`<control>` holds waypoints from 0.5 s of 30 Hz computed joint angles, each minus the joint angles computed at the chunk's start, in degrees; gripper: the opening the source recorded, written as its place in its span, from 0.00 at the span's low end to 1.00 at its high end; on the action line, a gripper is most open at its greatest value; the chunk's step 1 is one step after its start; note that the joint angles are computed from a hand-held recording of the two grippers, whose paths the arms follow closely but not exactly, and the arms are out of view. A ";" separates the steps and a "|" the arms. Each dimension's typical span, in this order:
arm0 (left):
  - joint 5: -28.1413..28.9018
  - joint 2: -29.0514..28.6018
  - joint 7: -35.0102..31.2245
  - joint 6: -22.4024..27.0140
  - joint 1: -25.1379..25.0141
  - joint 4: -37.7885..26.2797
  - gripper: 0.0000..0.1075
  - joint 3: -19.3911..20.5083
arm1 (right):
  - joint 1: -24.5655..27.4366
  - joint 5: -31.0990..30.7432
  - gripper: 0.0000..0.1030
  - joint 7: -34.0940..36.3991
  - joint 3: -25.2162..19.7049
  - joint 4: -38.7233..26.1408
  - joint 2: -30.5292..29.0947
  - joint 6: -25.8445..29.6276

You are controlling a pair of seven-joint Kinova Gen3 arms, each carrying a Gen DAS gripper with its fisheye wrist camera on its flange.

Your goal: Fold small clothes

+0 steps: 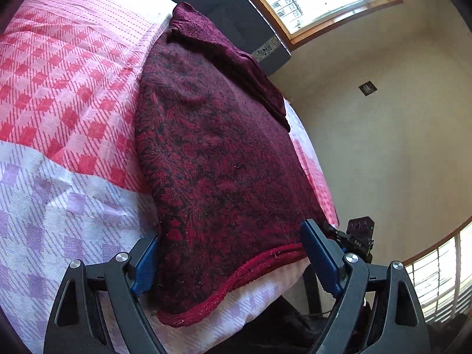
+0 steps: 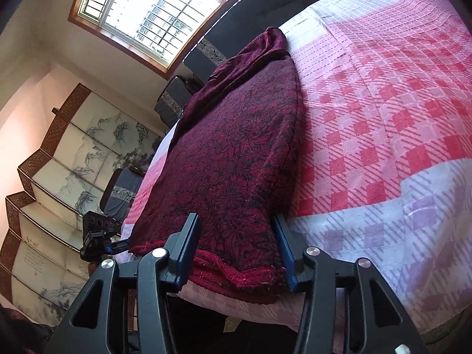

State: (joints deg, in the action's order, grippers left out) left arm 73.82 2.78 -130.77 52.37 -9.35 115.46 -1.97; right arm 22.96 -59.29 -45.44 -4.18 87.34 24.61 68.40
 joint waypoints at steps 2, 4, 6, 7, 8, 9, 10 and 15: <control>4.41 -0.04 -3.18 1.30 -1.02 2.02 0.80 -0.76 | 0.26 0.31 0.09 -2.26 0.43 -0.60 0.93 0.54; 6.61 0.15 -4.97 2.62 -1.80 3.06 0.80 -1.31 | 0.75 0.74 0.08 -3.02 0.76 -0.51 0.69 0.55; 5.88 0.17 -4.91 3.83 -2.40 2.88 0.80 -1.67 | 0.66 2.49 0.08 -3.43 1.00 -0.71 -0.11 0.69; 5.06 0.14 -4.59 4.01 -2.44 2.48 0.80 -1.61 | 1.08 2.43 0.08 -3.31 0.82 -0.92 -0.01 1.70; 4.35 0.14 -4.65 4.09 -2.43 2.14 0.80 -1.52 | 1.35 2.58 0.08 -3.34 0.67 -1.41 0.24 3.01; 3.60 0.14 -4.75 4.10 -2.36 1.84 0.80 -1.40 | 1.25 3.27 0.12 -3.96 0.76 -2.09 0.46 4.04; 2.78 0.25 -4.67 3.83 -2.08 1.40 0.80 -1.11 | 0.65 4.34 0.14 -5.17 1.51 -2.63 0.45 4.35; -0.61 0.78 -3.90 4.66 -1.63 -0.48 0.81 -0.54 | 2.87 1.20 0.33 -7.77 -0.21 -5.30 4.10 9.23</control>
